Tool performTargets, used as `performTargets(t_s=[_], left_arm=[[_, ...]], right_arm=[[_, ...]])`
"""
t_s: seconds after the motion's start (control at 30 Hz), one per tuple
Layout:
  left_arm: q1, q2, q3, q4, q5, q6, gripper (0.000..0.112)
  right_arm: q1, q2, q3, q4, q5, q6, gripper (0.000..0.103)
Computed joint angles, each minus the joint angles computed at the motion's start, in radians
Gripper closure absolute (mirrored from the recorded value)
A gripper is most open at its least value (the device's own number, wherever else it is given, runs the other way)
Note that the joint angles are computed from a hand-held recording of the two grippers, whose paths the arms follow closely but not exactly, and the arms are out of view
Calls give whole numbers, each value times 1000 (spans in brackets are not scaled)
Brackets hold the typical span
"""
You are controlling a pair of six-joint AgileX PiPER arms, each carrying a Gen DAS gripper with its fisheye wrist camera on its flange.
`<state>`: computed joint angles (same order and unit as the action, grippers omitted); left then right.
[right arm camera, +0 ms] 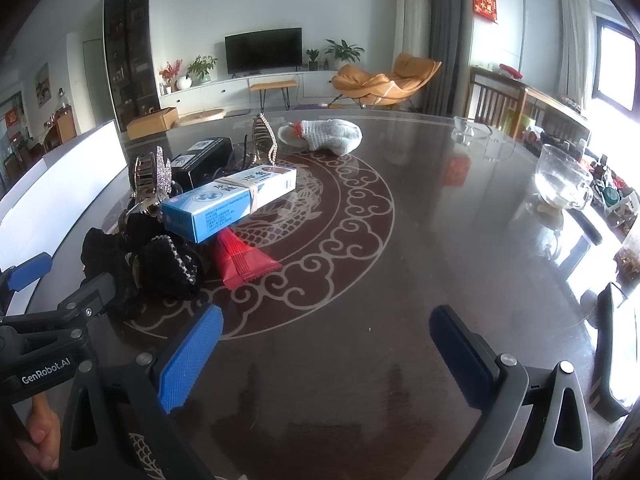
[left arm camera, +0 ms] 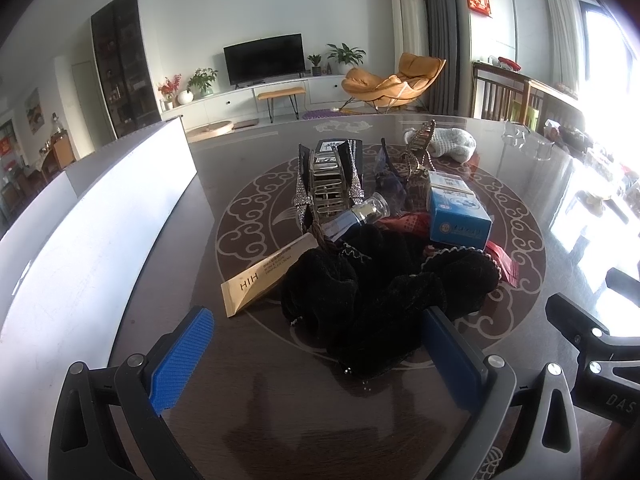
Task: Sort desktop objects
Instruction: 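Move the left tool toward the black knit items in the pile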
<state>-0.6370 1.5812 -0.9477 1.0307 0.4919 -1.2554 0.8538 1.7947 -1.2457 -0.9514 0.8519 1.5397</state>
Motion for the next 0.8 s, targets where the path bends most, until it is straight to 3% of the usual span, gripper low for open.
performTargets(t_s=[0.4, 0.8], left_arm=[[16, 5, -21, -97, -3, 112, 9], [21, 19, -40, -161, 8, 181, 9]], right_arm=[[-53, 3, 1, 89, -66, -70, 0], [-79, 23, -23, 165, -77, -139, 0]])
